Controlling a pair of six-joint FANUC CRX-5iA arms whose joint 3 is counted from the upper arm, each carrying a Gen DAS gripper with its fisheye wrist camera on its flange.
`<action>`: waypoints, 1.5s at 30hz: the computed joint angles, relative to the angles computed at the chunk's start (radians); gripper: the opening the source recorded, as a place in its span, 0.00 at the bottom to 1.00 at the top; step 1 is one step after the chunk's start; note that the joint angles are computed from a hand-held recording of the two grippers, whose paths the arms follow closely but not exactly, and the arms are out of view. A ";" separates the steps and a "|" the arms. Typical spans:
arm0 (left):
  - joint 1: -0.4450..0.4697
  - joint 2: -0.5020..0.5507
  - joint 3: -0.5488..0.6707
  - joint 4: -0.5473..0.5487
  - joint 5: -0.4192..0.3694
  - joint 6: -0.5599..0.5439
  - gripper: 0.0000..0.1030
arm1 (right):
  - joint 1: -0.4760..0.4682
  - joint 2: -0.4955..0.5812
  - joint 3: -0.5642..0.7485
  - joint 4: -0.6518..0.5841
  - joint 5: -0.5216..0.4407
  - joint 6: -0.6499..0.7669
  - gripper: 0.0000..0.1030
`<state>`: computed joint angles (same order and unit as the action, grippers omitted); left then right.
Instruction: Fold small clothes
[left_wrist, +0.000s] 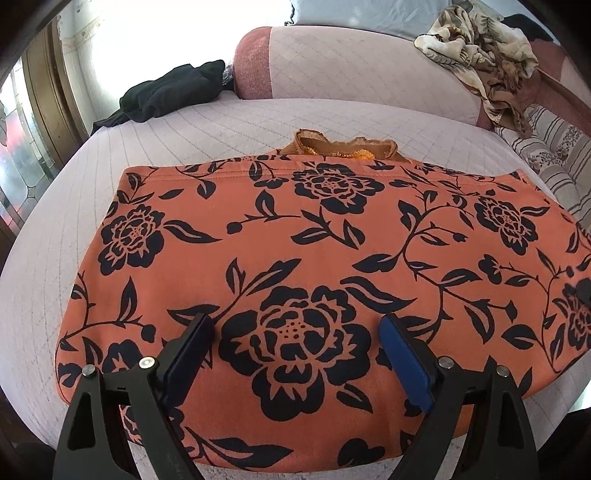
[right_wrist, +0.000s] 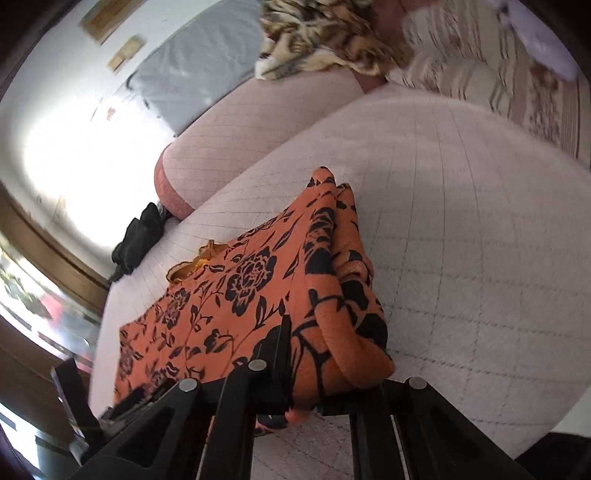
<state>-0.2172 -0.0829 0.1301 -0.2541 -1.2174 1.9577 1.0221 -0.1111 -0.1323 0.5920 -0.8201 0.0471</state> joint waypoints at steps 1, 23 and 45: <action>-0.004 0.003 0.004 -0.006 -0.004 0.006 0.89 | -0.007 0.013 0.008 -0.040 -0.017 0.024 0.08; 0.035 -0.008 0.000 0.030 -0.018 -0.017 0.90 | -0.089 -0.025 -0.084 -0.247 0.287 -0.085 0.55; 0.442 -0.354 -0.215 0.258 0.119 -0.112 0.91 | 0.076 0.239 0.407 -0.010 -0.087 0.269 0.13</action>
